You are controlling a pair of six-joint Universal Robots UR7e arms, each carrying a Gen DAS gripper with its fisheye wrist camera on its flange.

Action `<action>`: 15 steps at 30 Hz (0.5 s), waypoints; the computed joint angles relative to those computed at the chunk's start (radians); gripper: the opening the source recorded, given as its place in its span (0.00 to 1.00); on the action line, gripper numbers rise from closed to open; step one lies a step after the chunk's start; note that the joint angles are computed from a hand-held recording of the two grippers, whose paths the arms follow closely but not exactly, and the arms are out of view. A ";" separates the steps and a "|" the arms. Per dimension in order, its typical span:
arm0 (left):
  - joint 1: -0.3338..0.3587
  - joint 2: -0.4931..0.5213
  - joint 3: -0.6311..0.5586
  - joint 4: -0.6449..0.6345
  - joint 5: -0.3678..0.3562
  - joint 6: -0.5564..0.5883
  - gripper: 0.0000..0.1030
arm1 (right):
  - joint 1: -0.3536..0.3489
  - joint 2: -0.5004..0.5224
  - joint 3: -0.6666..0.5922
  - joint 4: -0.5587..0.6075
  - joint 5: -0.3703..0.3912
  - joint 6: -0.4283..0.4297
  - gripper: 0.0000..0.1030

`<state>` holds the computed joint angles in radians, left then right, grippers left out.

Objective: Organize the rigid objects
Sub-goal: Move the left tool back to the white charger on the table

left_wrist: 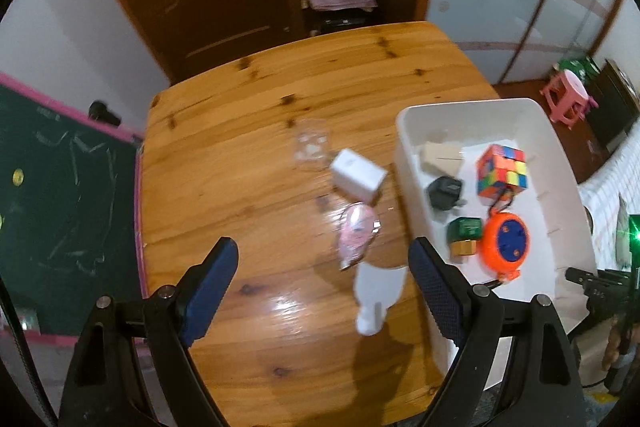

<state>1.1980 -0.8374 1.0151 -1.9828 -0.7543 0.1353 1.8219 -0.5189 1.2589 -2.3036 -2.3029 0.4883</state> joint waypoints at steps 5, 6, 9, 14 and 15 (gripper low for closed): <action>0.026 -0.010 -0.012 0.019 0.003 -0.028 0.86 | -0.005 -0.003 -0.001 0.007 0.008 0.025 0.05; 0.031 -0.008 -0.018 0.026 0.002 -0.030 0.86 | -0.005 -0.003 -0.002 0.009 0.010 0.033 0.06; 0.043 0.005 -0.042 0.056 -0.014 -0.036 0.86 | -0.010 -0.005 -0.001 0.013 0.012 0.048 0.06; 0.062 0.043 -0.089 0.077 -0.064 0.030 0.87 | -0.011 -0.001 -0.008 0.027 0.005 0.076 0.07; 0.066 0.053 -0.101 0.081 -0.074 0.053 0.87 | -0.011 0.000 -0.009 0.031 0.003 0.084 0.07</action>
<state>1.2635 -0.7843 0.9137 -1.9017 -0.8279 0.1878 1.8107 -0.5189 1.2496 -2.2729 -2.3001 0.5723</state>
